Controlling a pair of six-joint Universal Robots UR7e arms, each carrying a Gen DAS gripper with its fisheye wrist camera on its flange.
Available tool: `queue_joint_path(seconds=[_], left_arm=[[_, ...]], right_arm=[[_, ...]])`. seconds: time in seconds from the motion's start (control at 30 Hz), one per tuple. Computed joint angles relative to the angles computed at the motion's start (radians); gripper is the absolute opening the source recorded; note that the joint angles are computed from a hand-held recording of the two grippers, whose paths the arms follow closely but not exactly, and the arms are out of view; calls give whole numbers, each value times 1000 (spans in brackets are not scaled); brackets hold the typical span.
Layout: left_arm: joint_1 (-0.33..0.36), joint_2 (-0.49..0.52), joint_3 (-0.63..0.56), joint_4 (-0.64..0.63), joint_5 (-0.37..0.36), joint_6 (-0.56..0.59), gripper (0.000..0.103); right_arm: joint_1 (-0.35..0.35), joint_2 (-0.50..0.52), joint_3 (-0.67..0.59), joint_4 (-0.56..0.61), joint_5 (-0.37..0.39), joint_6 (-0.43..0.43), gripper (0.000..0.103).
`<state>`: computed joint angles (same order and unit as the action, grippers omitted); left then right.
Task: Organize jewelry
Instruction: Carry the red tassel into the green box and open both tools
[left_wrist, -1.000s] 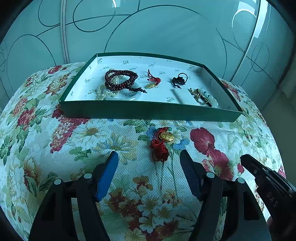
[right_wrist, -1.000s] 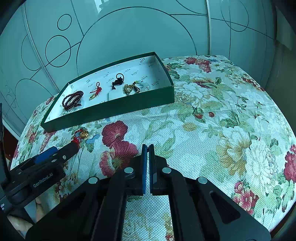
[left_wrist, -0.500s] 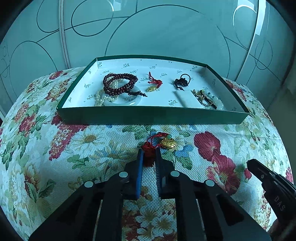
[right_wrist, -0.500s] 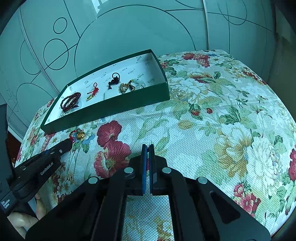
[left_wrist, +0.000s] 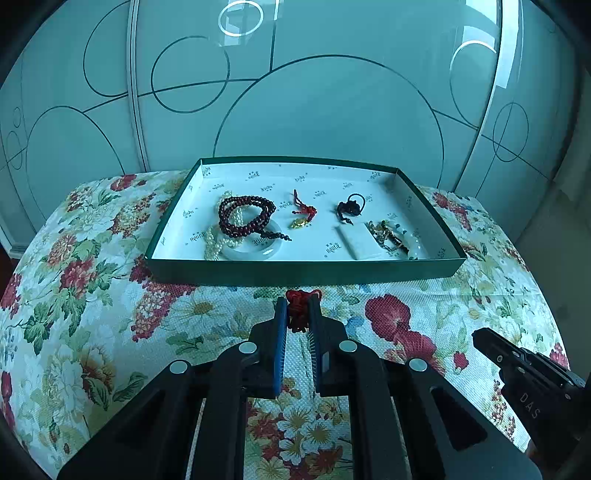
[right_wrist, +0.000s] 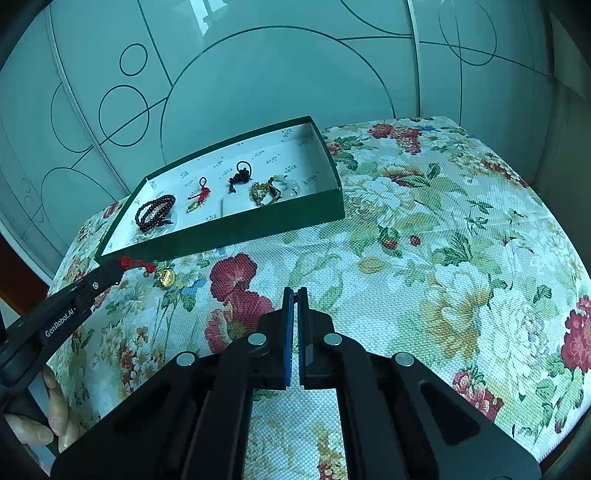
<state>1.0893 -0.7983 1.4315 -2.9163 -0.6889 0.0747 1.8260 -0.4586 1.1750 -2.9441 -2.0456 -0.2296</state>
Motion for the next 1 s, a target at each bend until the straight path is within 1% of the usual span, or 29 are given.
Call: queue_joint_path(seconds=[0.2,0.33,0.47,0.6,0.7,0.8,0.9,1.0], left_arm=[[-14,-24,14,-39,-4,30,11],[-22,-27,5,-66,-8,66,11],[-27,-17,-29,-82,-13,112,11],[-23,10,-99,-80,-27,154,11],[-20,51,-182,-83,-35,209,11],[-12,95,-278,-54,-56,237,11],[9,137,-367,20,-75,208,11],[37,180,-432,87,-75,185,11]], right_arm=[[14,-4,0,-6,11,-18,2],[24,6,-26,4,22,-34,2],[36,29,-81,24,35,-62,2],[43,64,-175,73,70,-77,2],[48,111,-286,125,87,-94,2],[48,176,-430,207,105,-103,2],[46,267,-612,310,102,-109,2],[41,389,-842,441,85,-125,2]])
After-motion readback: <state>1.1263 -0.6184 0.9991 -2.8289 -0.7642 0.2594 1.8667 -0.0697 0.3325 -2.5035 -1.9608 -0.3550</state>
